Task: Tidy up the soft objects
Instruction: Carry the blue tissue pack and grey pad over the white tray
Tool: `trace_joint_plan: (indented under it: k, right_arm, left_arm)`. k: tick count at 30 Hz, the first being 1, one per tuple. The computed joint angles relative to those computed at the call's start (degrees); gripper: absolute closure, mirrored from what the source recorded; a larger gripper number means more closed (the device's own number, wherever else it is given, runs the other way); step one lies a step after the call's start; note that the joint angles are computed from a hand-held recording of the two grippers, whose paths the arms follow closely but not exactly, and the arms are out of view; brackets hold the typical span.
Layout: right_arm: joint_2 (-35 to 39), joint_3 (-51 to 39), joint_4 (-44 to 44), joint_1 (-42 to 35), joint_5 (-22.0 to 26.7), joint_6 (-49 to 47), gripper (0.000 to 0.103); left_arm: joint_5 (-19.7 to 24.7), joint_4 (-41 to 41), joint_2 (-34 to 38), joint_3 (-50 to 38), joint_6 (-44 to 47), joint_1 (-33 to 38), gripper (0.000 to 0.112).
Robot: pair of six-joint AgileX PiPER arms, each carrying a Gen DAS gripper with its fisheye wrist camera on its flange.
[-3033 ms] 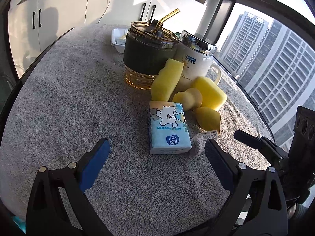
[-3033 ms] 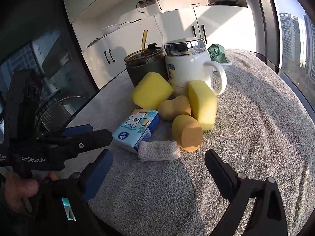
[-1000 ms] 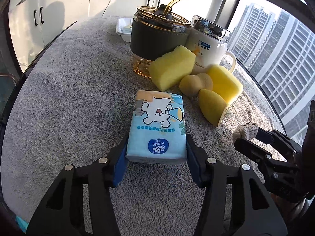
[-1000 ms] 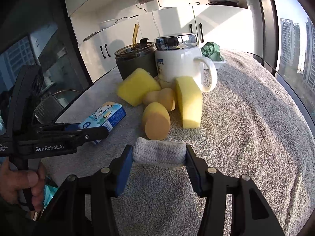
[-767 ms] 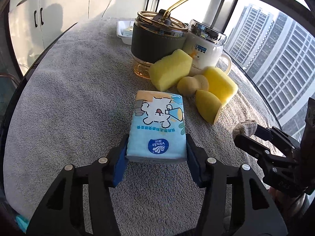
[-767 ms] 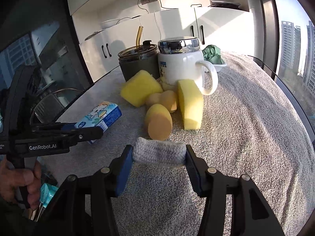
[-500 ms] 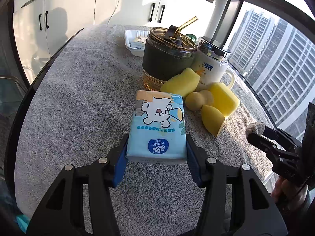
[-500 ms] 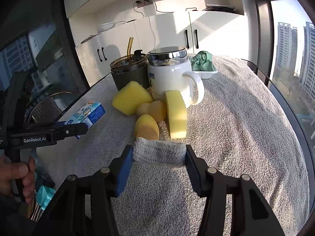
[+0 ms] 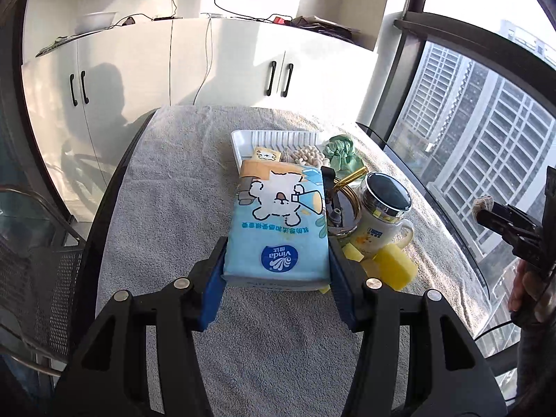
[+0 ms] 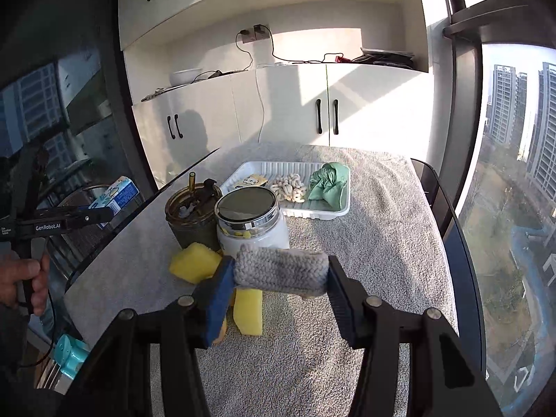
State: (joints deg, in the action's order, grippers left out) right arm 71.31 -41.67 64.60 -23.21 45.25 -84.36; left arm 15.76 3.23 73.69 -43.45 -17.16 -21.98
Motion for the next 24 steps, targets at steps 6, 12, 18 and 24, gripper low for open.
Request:
trace_joint_plan:
  k: [6,12,18,24]
  right_arm:
    - [5.66,-12.78,-5.17,3.64,-0.14,5.44,0.048]
    - [20.02,-33.16,-14.80,9.57,0.34,16.87,0.048]
    - [37.44,-57.57,-26.24,15.11,4.31,31.46,0.048]
    - [56.93,-86.25,-35.79,19.56,15.42,43.49,0.048]
  left_arm:
    - [4.74,-3.53,6.86,-13.23,9.92,3.51,0.061]
    - [13.62,-16.07,22.54,-33.75,25.32,8.10,0.061]
    - [21.37,-17.04,38.02,-53.15,27.38,9.70,0.061]
    - [30.10,-15.56,53.25,-72.09,26.82,8.87,0.061]
